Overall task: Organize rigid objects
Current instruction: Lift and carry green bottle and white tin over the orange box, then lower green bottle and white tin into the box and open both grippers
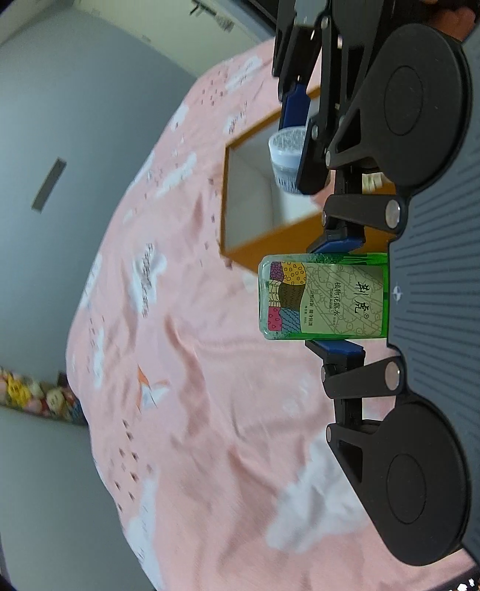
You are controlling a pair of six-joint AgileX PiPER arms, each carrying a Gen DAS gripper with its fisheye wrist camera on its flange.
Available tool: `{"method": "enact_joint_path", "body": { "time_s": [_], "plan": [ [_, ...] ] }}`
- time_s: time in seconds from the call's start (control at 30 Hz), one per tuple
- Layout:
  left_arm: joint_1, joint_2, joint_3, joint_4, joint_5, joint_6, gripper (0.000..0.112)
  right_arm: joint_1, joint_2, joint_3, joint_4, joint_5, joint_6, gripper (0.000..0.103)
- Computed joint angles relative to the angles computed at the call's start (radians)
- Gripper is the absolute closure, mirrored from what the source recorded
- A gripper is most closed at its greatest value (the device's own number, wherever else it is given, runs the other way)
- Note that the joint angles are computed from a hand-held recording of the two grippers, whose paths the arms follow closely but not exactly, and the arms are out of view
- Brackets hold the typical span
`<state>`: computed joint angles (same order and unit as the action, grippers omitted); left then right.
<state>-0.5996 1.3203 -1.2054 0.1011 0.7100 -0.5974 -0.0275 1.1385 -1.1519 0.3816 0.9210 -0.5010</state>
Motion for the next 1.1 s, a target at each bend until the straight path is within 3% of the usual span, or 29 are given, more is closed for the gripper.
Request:
{"method": "enact_joint_path", "body": {
  "time_s": [0.33,0.6,1.1],
  "plan": [
    [-0.104,0.118,-0.168,0.002,-0.029,0.039,0.061,-0.211,0.0,-0.049,0.039,0.053,-0.114,0.062],
    [-0.133,0.294,-0.348,-0.152,-0.034,0.198,0.061,-0.373,0.059,-0.098,0.056,0.098,-0.25,0.062],
    [-0.126,0.658,-0.709,-0.341,0.119,0.365,0.061,-0.443,0.279,-0.093,0.002,-0.022,-0.472,0.062]
  ]
}}
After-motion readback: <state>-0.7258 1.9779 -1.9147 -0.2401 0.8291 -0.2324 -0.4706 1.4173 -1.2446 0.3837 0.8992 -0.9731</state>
